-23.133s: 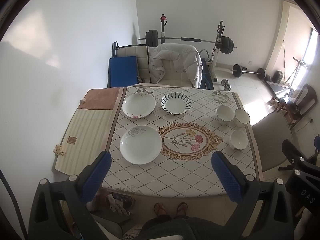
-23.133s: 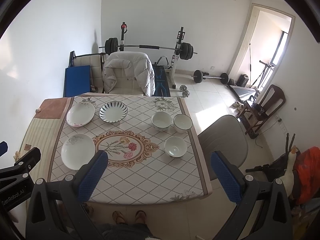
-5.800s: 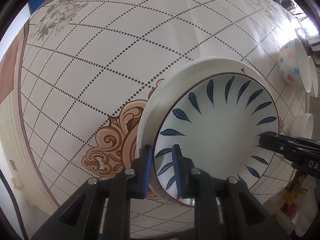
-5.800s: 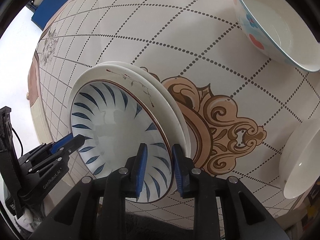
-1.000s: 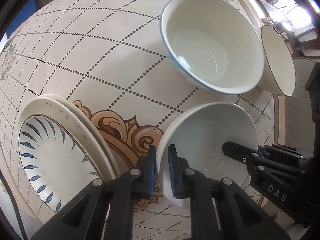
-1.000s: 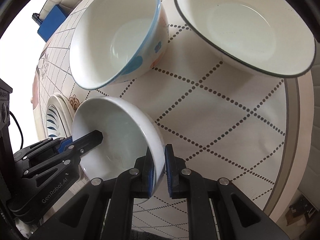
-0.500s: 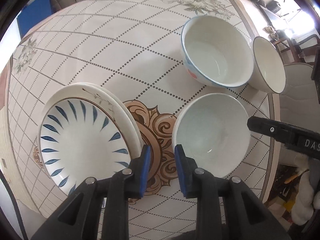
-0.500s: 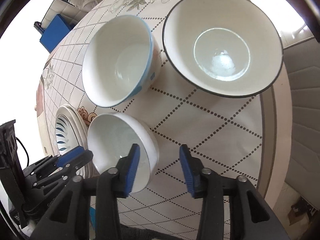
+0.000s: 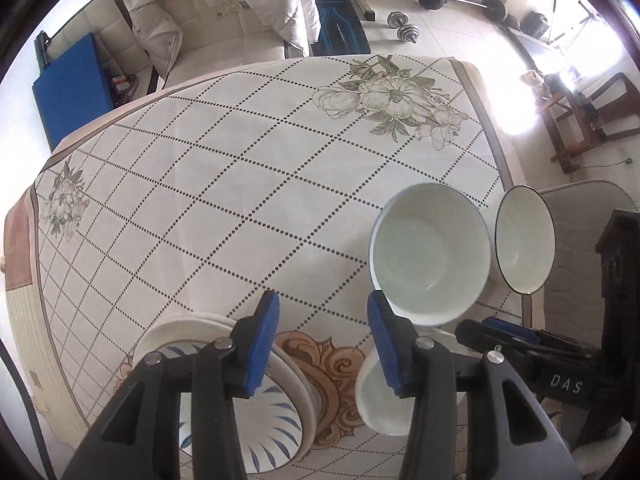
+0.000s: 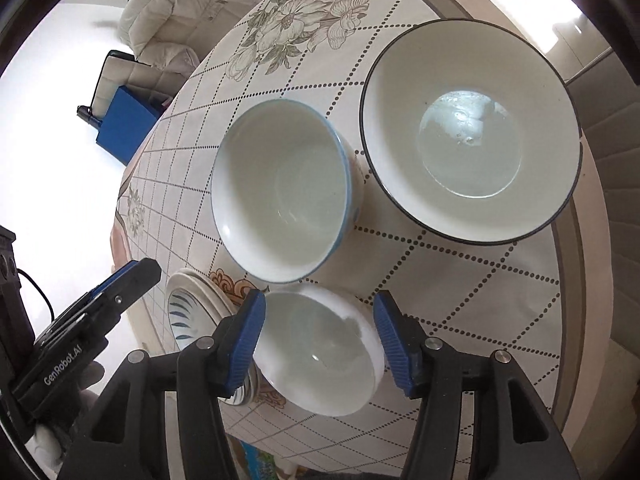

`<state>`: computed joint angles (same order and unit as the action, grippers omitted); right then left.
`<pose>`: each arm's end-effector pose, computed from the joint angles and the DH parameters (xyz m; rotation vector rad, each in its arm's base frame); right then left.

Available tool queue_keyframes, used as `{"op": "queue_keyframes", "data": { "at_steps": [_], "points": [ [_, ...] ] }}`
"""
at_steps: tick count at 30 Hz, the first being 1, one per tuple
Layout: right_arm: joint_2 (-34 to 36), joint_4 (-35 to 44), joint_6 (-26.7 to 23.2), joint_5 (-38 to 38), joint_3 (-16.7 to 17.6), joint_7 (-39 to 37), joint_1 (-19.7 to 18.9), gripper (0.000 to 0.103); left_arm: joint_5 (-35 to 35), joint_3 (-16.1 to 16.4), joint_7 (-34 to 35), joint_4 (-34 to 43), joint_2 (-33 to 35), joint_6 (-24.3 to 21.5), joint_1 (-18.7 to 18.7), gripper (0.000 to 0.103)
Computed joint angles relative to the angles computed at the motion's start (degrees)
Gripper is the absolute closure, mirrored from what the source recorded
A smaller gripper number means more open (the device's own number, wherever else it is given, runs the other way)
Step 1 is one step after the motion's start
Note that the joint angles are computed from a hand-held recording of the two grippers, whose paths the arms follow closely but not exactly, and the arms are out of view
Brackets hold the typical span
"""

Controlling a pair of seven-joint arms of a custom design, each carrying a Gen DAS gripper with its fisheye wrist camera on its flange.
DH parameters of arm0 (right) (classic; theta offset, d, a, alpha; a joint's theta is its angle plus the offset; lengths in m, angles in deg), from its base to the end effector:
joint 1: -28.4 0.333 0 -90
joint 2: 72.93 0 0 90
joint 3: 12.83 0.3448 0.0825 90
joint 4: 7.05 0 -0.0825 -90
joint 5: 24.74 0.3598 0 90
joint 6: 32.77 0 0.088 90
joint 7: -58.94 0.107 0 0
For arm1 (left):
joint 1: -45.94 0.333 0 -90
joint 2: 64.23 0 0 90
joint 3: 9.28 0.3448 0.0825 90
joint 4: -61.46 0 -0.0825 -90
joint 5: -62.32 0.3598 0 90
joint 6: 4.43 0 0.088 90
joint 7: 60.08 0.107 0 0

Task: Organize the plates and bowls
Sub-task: 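Grasp the pink-dotted bowl rim with the right tool while the left tool grips it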

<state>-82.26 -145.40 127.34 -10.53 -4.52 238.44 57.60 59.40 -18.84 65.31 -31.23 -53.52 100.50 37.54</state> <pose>0.3917 0.2894 0.4763 -0.5997 2.5728 0.3888 0.5764 -0.1823 0.5504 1.0026 -2.9492 0.1277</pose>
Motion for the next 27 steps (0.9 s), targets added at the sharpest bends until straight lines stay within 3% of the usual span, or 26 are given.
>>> {"op": "queue_keyframes", "data": {
  "at_steps": [7, 19, 27],
  "points": [
    [2.05, -1.92, 5.57, 1.1, -0.15, 4.81, -0.77, 0.044, 3.56, -0.75, -0.63, 7.82, 8.05, -4.62, -3.34, 0.06],
    [5.35, -0.97, 6.6, 3.15, -0.93, 4.52, -2.2, 0.045, 8.42, -1.18, 2.28, 6.98, 11.48, -2.96, -7.85, 0.06],
    [5.58, -1.28, 6.67, 4.25, -0.81, 3.99, -2.83, 0.05, 7.76, -1.16, 1.85, 9.91, 14.18, -5.16, -8.93, 0.06]
  ]
}}
